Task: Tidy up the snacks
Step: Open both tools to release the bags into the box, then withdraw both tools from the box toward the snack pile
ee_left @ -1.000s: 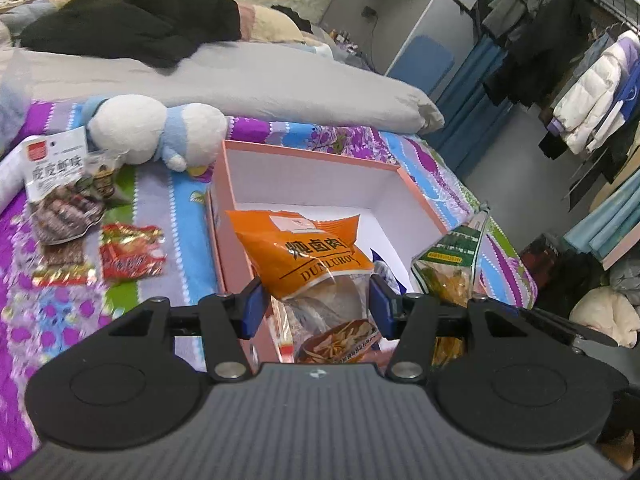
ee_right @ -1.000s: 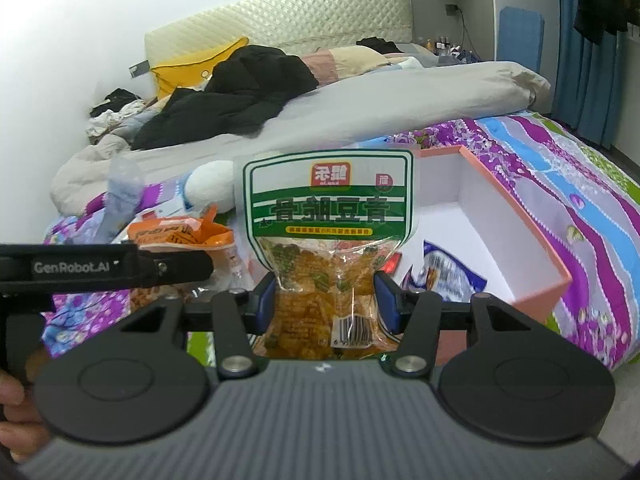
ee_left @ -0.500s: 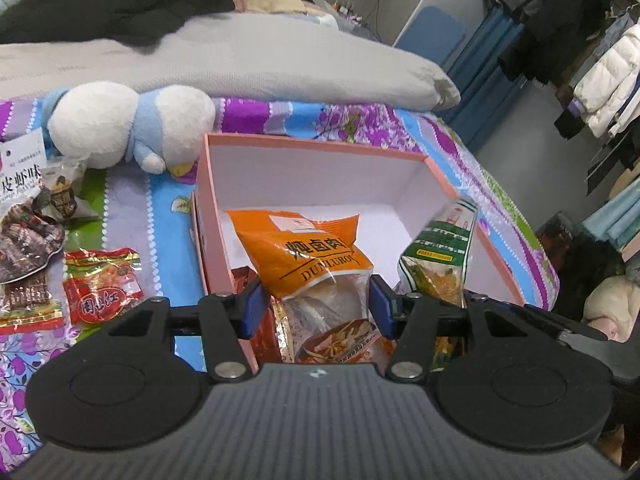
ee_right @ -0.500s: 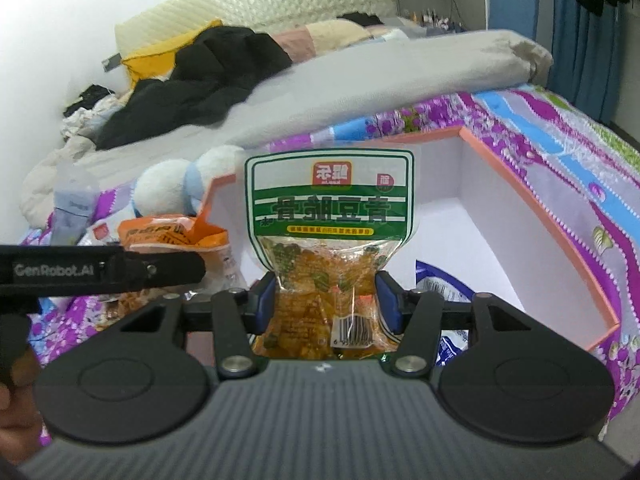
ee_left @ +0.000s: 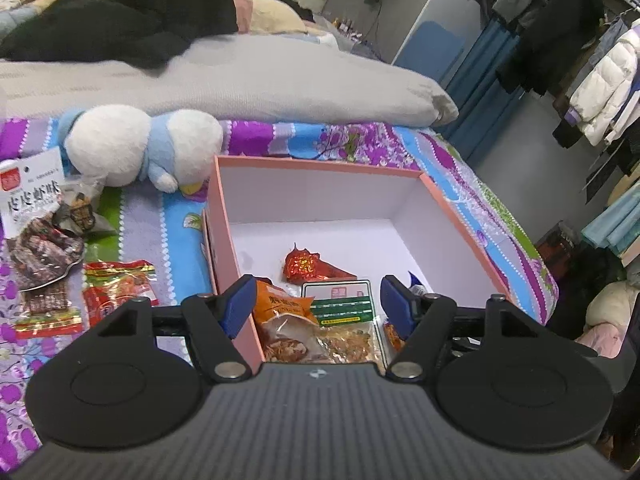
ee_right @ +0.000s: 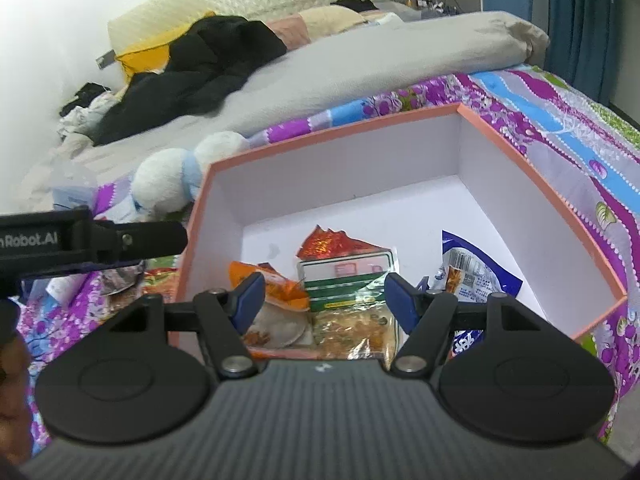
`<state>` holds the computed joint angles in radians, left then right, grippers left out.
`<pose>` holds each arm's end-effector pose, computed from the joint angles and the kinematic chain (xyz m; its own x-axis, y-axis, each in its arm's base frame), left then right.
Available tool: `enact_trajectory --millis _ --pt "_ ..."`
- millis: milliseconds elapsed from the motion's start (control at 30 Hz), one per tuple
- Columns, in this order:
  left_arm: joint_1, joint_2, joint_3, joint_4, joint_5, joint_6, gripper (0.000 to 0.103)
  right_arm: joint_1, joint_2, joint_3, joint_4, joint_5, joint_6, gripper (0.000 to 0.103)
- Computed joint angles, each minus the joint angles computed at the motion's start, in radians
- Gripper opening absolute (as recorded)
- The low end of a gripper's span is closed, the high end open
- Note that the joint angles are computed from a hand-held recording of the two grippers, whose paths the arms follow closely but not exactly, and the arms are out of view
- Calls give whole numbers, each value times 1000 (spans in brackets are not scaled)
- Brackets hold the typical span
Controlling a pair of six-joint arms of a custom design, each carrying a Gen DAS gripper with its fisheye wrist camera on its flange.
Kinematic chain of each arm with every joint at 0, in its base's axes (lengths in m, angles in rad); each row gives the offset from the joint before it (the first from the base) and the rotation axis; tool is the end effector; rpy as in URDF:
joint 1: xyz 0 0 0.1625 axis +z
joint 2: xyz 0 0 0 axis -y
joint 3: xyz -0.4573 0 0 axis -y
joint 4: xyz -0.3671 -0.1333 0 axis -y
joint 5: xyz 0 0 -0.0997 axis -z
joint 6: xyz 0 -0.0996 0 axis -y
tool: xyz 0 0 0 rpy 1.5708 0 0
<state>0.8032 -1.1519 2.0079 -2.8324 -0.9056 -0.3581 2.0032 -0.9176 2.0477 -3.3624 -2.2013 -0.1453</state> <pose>-0.2412 -0.5304 0.2703 -0.9123 0.1158 -0.3929 0.3399 0.7493 -0.5683 0.3035 -0.4796 0.1914 -0.8280 -0.1133 0.5492 -0.4553 0.7075 -0.5405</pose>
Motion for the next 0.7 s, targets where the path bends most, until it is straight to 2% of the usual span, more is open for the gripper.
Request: enact_trajectory --millis 433,700 --pt "-201 -228 160 119 146 -152 73 124 -77 105 -53 -2 30 68" --pt "-341 -397 250 315 239 -345 73 205 -91 159 -71 5 60 68"
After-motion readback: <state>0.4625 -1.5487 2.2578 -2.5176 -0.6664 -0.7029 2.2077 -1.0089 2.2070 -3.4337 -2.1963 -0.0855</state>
